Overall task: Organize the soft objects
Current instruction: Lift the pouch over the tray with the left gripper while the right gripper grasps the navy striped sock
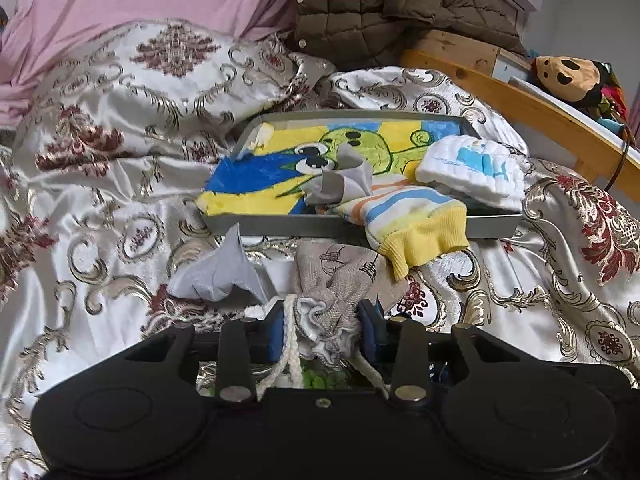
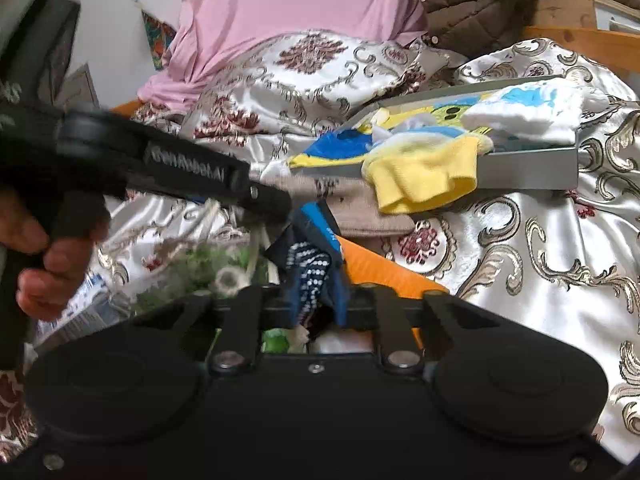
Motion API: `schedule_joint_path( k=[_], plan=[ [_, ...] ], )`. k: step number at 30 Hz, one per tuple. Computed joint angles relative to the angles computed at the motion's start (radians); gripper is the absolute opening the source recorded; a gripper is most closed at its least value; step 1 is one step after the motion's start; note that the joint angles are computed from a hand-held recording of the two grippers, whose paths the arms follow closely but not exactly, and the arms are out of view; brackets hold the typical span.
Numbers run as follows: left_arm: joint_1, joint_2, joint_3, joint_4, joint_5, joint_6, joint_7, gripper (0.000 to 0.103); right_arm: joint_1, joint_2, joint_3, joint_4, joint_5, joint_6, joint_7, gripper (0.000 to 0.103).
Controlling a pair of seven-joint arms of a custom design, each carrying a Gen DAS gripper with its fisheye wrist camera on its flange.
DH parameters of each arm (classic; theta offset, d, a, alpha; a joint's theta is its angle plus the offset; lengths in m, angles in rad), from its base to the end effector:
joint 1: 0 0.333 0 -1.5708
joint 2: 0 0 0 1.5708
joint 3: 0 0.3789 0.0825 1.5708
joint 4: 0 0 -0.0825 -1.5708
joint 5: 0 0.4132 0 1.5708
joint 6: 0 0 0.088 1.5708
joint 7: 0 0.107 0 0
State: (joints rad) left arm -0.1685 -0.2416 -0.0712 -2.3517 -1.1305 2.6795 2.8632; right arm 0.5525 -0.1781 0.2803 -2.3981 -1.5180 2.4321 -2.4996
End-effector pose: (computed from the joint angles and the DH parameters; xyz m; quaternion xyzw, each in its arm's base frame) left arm 0.5007 -0.0956 0.5214 -0.4077 0.8055 -0.4063 0.1413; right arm 0.3387 0.3734 0.4492 -0.5391 0.6619 -0.3414 0.3933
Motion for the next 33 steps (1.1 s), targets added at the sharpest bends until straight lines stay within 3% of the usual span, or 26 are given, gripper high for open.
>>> schedule_joint_path(
  k=[14, 21, 25, 30, 33],
  plan=[
    [-0.014, -0.170, 0.047, -0.010, 0.014, 0.006, -0.072, 0.038, 0.033, -0.103, 0.062, -0.022, -0.008, -0.167, -0.081, 0.001],
    [-0.079, -0.190, 0.060, 0.030, -0.039, 0.088, -0.028, 0.038, 0.026, -0.189, 0.093, -0.046, -0.076, -0.263, -0.070, 0.001],
    [-0.113, -0.145, 0.033, 0.072, -0.071, 0.163, -0.045, 0.039, 0.003, -0.240, 0.067, -0.078, -0.116, -0.236, -0.016, 0.001],
    [-0.128, -0.093, 0.021, 0.102, -0.080, 0.173, -0.100, 0.039, -0.021, -0.277, 0.039, -0.125, -0.092, -0.156, 0.012, 0.001],
    [-0.132, -0.077, 0.018, 0.102, -0.092, 0.177, -0.091, 0.039, -0.033, -0.266, 0.016, -0.132, -0.077, -0.062, 0.000, 0.004]
  ],
)
